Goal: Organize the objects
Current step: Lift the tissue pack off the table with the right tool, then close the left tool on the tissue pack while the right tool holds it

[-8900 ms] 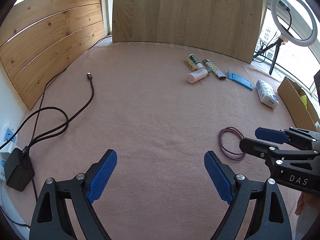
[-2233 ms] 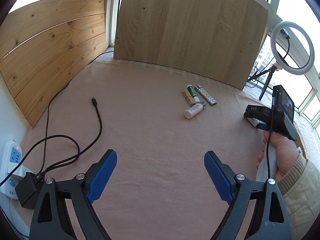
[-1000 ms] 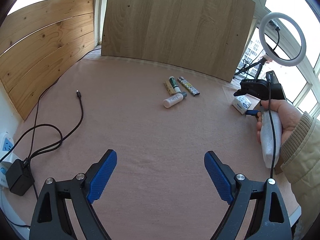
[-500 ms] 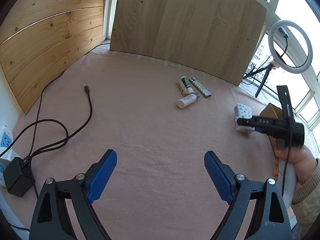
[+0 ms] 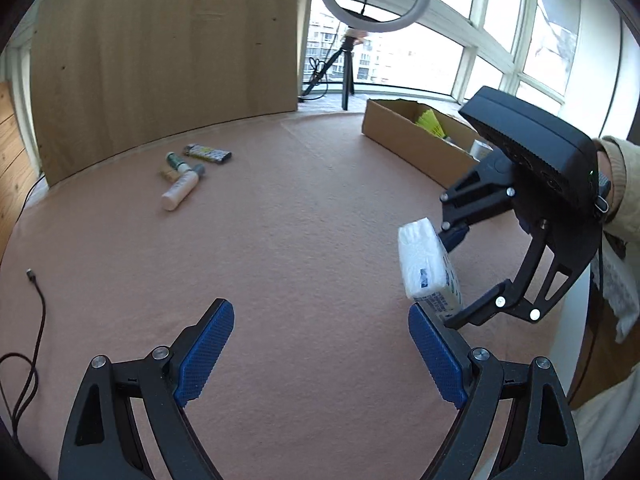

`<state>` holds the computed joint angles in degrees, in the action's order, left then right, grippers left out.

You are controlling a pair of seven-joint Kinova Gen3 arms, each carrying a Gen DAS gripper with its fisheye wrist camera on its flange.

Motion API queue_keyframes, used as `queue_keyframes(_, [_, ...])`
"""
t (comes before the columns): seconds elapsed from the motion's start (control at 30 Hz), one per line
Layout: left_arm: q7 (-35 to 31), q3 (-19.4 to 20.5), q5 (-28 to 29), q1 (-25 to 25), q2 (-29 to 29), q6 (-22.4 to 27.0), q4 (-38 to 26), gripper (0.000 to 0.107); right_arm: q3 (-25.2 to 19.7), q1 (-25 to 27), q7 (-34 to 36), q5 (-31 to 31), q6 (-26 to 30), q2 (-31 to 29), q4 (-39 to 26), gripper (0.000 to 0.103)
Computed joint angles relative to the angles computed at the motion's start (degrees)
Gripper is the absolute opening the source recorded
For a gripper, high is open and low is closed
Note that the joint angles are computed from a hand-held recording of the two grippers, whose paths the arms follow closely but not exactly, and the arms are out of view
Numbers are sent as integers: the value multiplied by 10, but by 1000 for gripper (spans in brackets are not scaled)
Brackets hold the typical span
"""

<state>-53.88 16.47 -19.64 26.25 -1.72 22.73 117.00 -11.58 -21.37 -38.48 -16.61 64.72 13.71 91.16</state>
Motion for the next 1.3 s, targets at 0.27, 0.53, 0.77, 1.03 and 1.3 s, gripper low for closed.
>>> queue_keyframes(0.27, [-104, -15, 58, 8, 20, -33, -9, 91, 4, 15, 42, -11, -78, -57, 67, 57])
queue_keyframes(0.53, [-290, 16, 163, -41, 60, -49, -23, 91, 3, -6, 9, 7, -147, -72, 113, 57])
queue_keyframes(0.77, [-453, 16, 246, -38, 86, -23, -44, 91, -1, -1, 59, -20, -127, -57, 101, 61])
queue_keyframes(1.03, [-636, 29, 383, -66, 89, -14, -45, 87, 0, 35, 128, -67, -84, -37, 86, 48])
queue_keyframes(1.3, [-809, 38, 493, -66, 99, 20, -54, 81, 4, 59, 260, -56, 29, -16, 41, 48])
